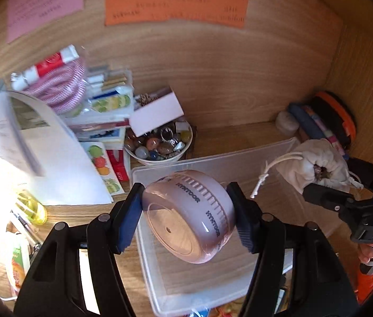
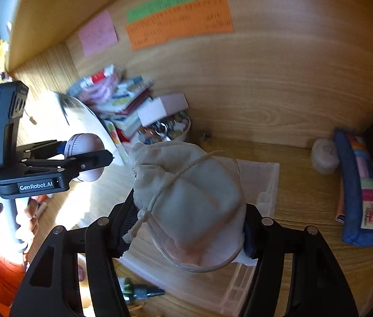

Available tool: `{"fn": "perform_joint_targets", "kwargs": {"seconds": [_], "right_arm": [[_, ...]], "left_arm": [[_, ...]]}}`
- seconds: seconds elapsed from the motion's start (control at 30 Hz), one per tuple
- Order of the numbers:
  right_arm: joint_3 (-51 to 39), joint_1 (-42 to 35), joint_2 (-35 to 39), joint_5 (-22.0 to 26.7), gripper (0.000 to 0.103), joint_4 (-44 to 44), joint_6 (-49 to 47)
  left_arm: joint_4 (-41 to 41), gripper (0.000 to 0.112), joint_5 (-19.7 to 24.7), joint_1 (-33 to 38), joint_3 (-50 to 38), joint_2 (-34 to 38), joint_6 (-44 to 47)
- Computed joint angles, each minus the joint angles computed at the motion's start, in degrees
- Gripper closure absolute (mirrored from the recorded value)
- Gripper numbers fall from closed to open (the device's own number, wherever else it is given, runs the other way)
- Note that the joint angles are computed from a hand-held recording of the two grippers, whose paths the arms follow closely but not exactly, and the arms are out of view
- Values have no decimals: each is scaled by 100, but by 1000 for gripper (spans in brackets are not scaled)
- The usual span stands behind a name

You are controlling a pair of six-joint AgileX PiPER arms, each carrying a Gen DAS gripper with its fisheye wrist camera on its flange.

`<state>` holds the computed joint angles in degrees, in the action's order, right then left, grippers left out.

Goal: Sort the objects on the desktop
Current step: 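Carry the timer into the clear box with left tool while right tool drops the pouch in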

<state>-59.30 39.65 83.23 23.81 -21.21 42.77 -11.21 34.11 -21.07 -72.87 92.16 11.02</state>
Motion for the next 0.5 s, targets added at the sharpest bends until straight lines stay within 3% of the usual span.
{"fn": "perform_joint_targets", "kwargs": {"seconds": [0.23,0.5], "right_arm": [[-386,-176,626,243,43,438,-652],[-694,-117,1077,631,43,27,-498]], "left_arm": [[51,49,11,-37,-289,529,34],[333,49,12,-108,-468,882,-137]]}}
